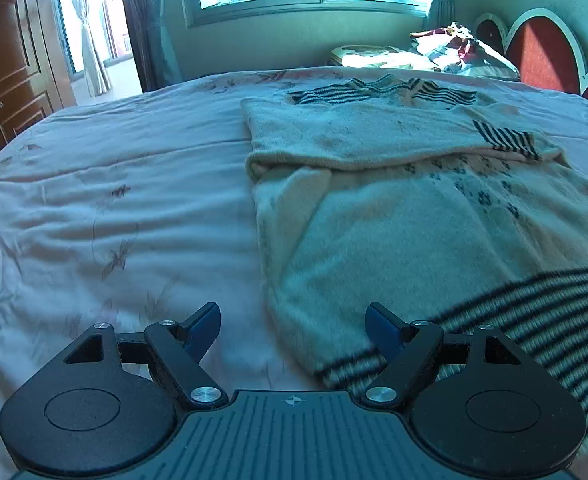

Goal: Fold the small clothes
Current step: 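Move both tools down to the striped hem of the sweater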

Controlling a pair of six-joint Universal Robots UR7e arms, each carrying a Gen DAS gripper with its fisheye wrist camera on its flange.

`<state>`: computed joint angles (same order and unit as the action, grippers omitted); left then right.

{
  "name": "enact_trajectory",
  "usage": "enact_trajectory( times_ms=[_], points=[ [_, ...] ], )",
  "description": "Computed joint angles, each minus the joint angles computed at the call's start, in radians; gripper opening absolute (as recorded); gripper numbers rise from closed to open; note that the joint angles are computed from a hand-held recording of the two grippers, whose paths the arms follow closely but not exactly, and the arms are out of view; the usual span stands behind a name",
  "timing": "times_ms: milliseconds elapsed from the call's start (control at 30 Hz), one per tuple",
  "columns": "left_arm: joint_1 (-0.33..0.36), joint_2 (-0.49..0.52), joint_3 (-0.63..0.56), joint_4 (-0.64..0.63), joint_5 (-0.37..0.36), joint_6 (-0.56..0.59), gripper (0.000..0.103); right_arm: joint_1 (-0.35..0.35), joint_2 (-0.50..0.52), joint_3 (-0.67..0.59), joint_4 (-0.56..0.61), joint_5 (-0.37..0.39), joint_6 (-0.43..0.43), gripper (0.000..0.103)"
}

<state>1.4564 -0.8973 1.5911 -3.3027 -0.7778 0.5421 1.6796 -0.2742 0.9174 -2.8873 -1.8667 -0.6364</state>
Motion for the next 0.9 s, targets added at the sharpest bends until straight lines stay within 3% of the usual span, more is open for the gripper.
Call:
enact_trajectory(
  times_ms=[100, 233, 433, 600, 767, 867, 900],
  points=[
    [-0.012, -0.041, 0.092, -0.054, 0.018, -0.02, 0.079, -0.011, -0.069, 0.131, -0.025, -0.013, 0.071, 0.029],
    [-0.027, -0.107, 0.177, -0.009, 0.021, -0.119, 0.079, -0.03, -0.156, 0.296, -0.069, 0.029, 0.191, 0.03],
    [-0.057, -0.151, 0.263, -0.015, 0.057, -0.151, 0.079, -0.041, -0.233, 0.442, -0.096, 0.054, 0.261, 0.033],
    [-0.033, -0.219, 0.304, 0.1, -0.089, -0.32, 0.079, -0.066, -0.265, 0.49, -0.093, 0.113, 0.35, 0.035],
    [0.047, -0.272, 0.296, 0.194, -0.376, -0.523, 0.079, -0.112, -0.277, 0.468, 0.017, 0.219, 0.474, 0.037],
    [0.092, -0.272, 0.264, 0.25, -0.483, -0.615, 0.052, -0.137, -0.266, 0.437, 0.063, 0.299, 0.524, 0.037],
    [0.108, -0.271, 0.255, 0.257, -0.518, -0.646, 0.05, -0.142, -0.262, 0.423, 0.083, 0.319, 0.531, 0.037]
  ],
)
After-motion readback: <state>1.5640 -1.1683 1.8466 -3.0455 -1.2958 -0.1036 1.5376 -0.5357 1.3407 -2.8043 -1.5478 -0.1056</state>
